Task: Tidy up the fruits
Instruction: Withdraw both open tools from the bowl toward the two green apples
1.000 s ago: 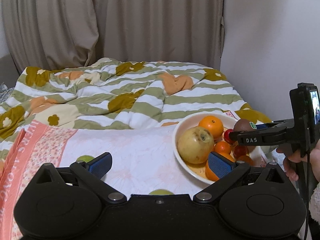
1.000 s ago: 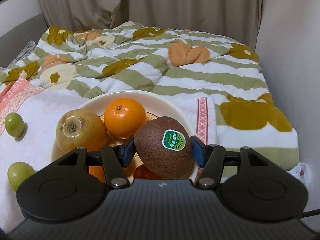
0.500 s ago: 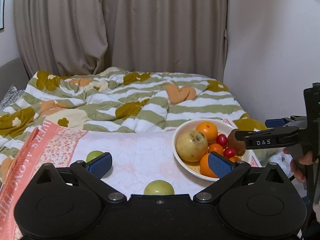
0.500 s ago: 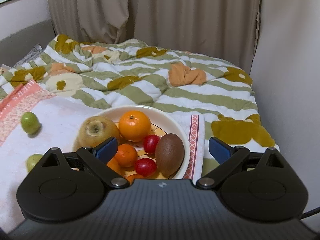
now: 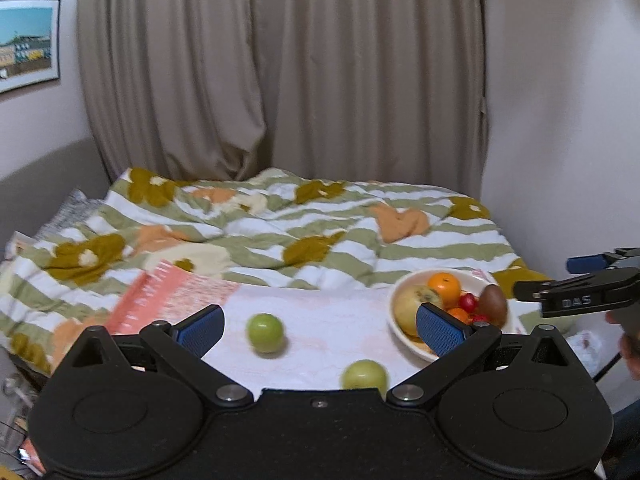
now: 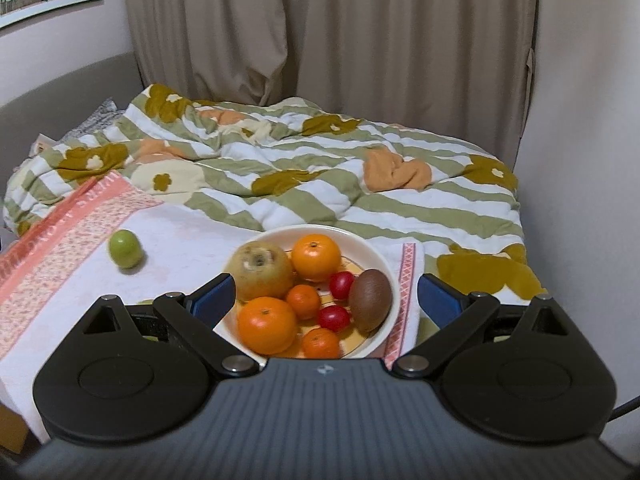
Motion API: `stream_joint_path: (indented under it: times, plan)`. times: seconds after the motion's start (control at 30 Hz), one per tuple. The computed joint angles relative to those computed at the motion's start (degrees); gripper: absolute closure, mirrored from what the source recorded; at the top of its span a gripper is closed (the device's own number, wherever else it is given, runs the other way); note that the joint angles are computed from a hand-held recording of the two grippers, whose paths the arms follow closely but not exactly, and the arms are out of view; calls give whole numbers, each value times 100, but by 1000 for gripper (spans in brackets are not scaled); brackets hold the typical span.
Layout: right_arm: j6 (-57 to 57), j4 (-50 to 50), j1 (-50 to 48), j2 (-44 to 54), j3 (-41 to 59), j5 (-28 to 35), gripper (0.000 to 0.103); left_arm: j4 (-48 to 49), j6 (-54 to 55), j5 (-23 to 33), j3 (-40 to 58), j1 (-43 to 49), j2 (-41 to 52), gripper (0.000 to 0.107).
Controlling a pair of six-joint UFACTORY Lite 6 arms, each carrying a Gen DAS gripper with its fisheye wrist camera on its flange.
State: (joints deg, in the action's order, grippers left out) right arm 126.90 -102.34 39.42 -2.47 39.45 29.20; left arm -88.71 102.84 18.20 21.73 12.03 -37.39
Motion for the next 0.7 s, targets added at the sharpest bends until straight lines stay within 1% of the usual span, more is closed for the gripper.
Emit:
stream_joint_path:
  times: [0.07,0.13,0.2,0.33,0.4,0.53,0.6,0.7]
  plan:
    - [-353,516,202,-22,96,99,0,181,93,248,33,440,-54,4]
    - [-481,833,425,-52,122,240,0,81,530,626,123,984,85,4]
    - [-560,1133,643,-31,181,379,0,-82,1015,1039,276,1507,400,4]
    - [-572,1717,1253,173,453,914,0,-266,1850,1863,771,2395,1320,4]
    - [-582,2073,1571,463,759,1286,0,-191,2038,2107,1084,2643,1772,4]
    - [-539,2714,2051,1148,1545,1839,0,77,2333,2642,1837,3033,2780,4]
    - [-510,3000,2240,1518,1959,2074,0,189,2449,2768,2268,3084,3324,4]
    - [-539,3422,2465,2166,2695,2377,0,531,2306,2823,2967,3043,4092,4]
